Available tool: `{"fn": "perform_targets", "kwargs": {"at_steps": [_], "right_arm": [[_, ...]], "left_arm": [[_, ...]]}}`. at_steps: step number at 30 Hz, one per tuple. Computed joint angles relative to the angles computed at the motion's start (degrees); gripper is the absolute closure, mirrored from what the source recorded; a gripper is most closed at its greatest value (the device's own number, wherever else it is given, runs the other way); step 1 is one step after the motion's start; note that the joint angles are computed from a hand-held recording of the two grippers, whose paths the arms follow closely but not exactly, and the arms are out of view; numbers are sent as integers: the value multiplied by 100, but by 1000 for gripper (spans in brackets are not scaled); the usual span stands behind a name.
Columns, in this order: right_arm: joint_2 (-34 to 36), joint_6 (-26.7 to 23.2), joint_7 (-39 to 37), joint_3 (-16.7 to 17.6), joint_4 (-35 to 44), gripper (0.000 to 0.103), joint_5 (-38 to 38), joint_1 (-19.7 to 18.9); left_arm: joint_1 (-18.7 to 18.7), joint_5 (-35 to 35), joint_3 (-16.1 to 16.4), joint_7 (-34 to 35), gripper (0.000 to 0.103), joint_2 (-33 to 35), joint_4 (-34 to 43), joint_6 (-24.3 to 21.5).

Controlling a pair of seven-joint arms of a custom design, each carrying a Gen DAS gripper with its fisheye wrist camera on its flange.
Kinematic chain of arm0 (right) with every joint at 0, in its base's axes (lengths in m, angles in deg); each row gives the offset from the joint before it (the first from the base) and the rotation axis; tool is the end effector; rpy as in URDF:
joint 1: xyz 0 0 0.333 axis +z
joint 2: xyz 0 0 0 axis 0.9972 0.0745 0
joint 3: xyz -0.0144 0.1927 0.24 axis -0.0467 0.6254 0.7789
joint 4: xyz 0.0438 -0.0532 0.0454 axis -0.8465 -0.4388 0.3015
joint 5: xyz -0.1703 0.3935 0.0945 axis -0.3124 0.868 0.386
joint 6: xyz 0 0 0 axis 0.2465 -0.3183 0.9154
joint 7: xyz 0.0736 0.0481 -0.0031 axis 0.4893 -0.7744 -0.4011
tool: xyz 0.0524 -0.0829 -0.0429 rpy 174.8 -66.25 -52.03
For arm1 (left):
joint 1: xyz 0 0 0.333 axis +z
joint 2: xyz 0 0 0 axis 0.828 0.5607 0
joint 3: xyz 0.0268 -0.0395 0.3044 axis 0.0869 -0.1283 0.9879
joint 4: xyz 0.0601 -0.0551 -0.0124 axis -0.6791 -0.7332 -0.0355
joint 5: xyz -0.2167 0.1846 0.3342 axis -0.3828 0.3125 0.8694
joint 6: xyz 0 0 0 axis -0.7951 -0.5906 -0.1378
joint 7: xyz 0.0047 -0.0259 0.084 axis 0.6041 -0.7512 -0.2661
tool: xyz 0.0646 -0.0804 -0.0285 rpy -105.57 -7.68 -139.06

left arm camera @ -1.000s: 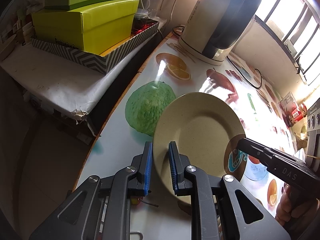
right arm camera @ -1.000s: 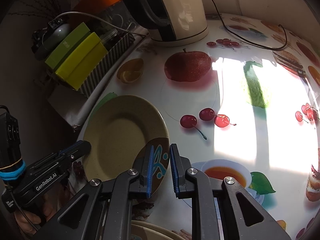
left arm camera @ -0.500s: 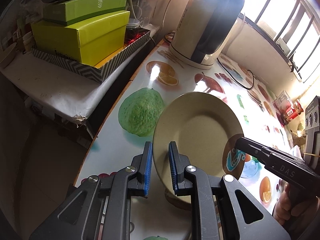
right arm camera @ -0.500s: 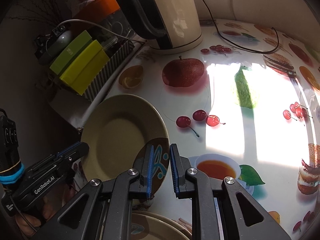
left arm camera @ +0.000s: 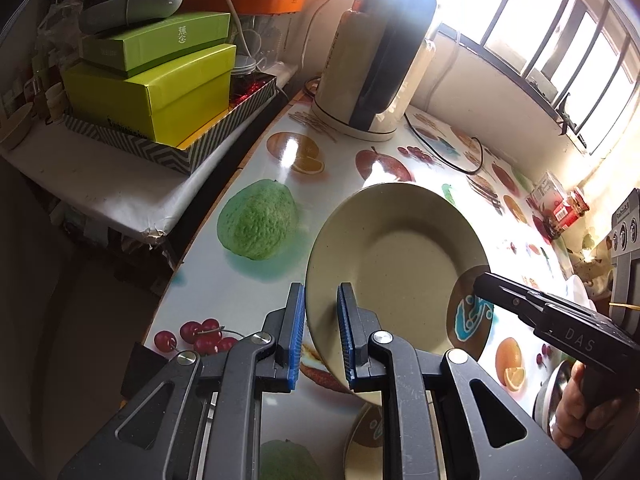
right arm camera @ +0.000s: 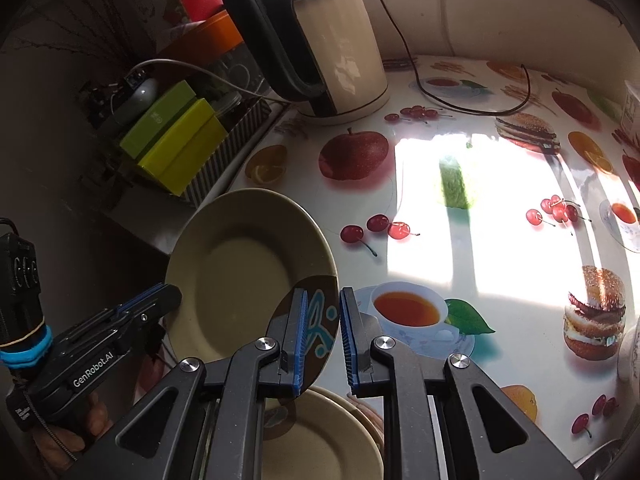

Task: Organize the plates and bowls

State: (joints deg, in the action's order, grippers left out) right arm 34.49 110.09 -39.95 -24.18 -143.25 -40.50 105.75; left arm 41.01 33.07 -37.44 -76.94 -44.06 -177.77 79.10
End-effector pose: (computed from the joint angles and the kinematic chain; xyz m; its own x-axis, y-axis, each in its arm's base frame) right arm 0.5412 0.2789 0.5170 0.7565 -0.5498 -0.3542 -0.6521 -0.5930 -0.4722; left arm 0.3564 -0.2878 0.5169 0.6474 -0.7209 0.2474 -0.5250 -0.6571 -0.5409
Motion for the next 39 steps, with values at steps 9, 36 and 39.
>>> {"fn": "perform_targets", "kwargs": {"at_steps": [9,36,39], "right_arm": [[-397,-109,-100,-131,-360,87,42,-61],[-1421,-318,-123,-479,-1510,87,-123,-162],[-1489,-285,-130,-496,-1598,87,-158,-167]], "left_arm": [[-125,33,-167,-177,86,119,178,-131],[-705,-93,-341,-794,86,516,304,-180],[-745,-107,-345,-859,86,553,295,-133]]}}
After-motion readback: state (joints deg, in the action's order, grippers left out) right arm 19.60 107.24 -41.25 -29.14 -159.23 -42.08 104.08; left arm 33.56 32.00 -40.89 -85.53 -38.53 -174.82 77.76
